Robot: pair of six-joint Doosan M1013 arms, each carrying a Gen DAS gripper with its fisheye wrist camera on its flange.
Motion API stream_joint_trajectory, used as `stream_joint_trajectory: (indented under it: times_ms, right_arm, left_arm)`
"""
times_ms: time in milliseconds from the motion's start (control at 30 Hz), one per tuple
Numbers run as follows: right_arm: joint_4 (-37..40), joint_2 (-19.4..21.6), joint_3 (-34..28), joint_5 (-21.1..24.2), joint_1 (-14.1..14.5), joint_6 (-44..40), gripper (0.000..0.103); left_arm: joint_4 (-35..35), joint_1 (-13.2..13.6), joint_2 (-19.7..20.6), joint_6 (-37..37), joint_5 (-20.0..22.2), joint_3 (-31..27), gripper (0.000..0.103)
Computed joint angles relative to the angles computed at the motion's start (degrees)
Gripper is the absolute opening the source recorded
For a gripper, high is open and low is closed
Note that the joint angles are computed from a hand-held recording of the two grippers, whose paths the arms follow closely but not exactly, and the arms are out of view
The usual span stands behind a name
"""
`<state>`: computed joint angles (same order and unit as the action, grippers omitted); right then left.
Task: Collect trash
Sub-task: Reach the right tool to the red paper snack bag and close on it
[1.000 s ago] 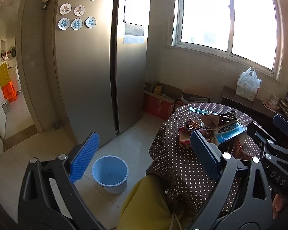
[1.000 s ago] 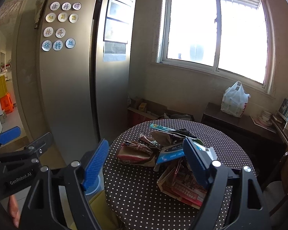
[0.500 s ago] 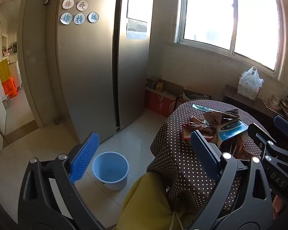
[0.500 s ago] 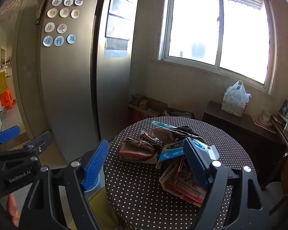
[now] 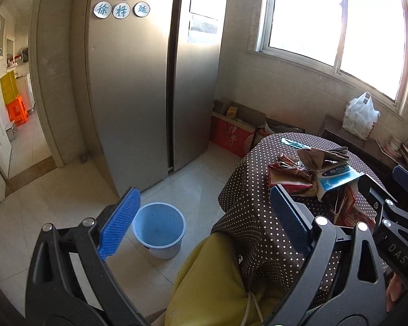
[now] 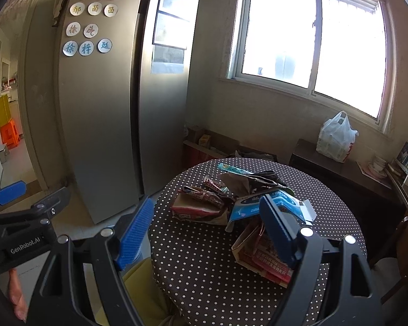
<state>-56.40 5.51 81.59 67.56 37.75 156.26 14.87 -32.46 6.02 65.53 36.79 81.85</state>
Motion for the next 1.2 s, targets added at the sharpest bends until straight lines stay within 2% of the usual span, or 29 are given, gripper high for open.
stream_joint_trajectory:
  times_ms: [333,500,733,967,1200]
  right_arm:
    - [5.4,1.4,-0.2,0.5,-2.0,-2.0,0.079]
    - [7.7,2.0,0.1,2.2,-3.4,-2.3,0.079]
    - [11.7,1.7,2.7,6.4,-6.2,0.6,0.079]
    - [16.7,0.5,6.7,9.6,-9.5,4.0,0.079]
    - [19.6,-0.5,9.2,6.8,-11.5,4.2,0.079]
  left_arm:
    - [-3.3,0.2,1.9,3.2,2.7,-1.5,0.094]
    - [-8.5,-0.1,3.9,9.4,4.0,-3.2,0.094]
    - [-16.0,-1.4,7.8,19.6,9.1,-6.8,0.094]
    - [-19.6,-3.1,10.7,25.9,12.6,-9.4,0.094]
    - [-19.3,-4.5,13.6,28.3,16.1,-12.2,0.094]
